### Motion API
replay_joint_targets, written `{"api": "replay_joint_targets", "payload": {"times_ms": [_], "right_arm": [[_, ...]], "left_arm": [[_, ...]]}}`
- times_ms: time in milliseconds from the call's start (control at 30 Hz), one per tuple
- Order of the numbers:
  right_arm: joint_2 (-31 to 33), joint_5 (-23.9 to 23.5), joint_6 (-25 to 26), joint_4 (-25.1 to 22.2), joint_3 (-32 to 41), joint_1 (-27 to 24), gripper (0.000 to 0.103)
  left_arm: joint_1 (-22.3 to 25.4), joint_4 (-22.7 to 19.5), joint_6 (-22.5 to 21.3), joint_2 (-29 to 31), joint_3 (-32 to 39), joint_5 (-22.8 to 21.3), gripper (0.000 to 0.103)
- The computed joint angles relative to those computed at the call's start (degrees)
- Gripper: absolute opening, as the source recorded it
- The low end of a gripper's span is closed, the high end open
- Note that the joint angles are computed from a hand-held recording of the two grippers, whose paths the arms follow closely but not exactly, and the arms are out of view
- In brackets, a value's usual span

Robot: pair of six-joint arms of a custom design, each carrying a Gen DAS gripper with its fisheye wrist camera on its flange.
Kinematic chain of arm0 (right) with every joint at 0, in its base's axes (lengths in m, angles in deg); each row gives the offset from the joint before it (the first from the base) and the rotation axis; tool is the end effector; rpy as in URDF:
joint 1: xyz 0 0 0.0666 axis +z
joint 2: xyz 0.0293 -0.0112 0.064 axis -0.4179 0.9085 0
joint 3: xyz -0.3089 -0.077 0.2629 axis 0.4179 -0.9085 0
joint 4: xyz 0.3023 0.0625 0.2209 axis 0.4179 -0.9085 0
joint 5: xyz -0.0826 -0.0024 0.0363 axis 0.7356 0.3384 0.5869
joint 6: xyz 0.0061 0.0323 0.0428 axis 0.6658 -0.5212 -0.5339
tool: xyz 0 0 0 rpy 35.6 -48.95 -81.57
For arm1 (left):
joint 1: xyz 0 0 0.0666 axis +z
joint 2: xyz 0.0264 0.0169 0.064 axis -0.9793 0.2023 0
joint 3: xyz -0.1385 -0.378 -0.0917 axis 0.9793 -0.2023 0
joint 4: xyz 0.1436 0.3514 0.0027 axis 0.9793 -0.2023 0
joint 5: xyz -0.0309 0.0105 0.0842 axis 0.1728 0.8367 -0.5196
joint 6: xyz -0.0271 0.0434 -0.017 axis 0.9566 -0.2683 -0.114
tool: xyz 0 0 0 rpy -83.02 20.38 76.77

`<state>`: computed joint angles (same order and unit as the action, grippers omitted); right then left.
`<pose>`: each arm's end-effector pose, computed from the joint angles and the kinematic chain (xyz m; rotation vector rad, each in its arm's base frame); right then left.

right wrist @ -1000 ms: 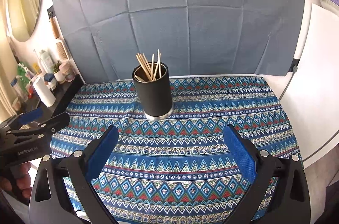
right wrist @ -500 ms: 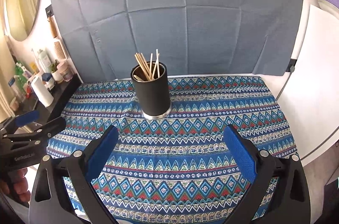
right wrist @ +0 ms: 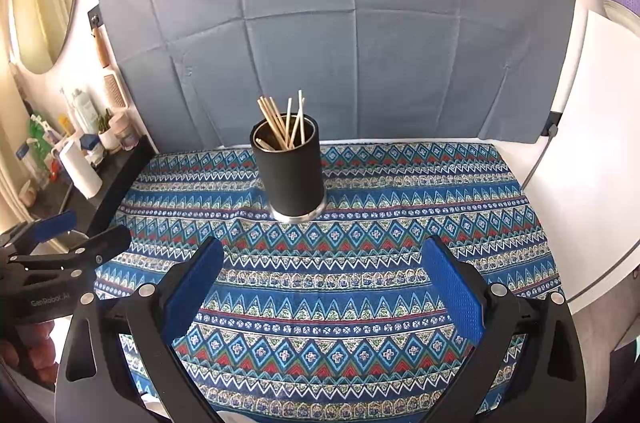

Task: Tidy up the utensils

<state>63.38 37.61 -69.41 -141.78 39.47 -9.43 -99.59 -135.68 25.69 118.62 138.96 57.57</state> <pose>0.5433 0.1550 0.5382 -0.4724 2.2204 0.3288 0.5080 -0.1821 0.5674 -0.4848 2.3863 0.1140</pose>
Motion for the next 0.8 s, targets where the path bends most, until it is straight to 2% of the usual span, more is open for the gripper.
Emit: {"api": "replay_joint_targets", "payload": {"times_ms": [800], "right_arm": [[-0.01, -0.03, -0.02, -2.50, 0.51, -0.17, 0.095]], "left_arm": [[-0.49, -1.26, -0.03, 0.55, 1.07, 0.23, 0.097]]}}
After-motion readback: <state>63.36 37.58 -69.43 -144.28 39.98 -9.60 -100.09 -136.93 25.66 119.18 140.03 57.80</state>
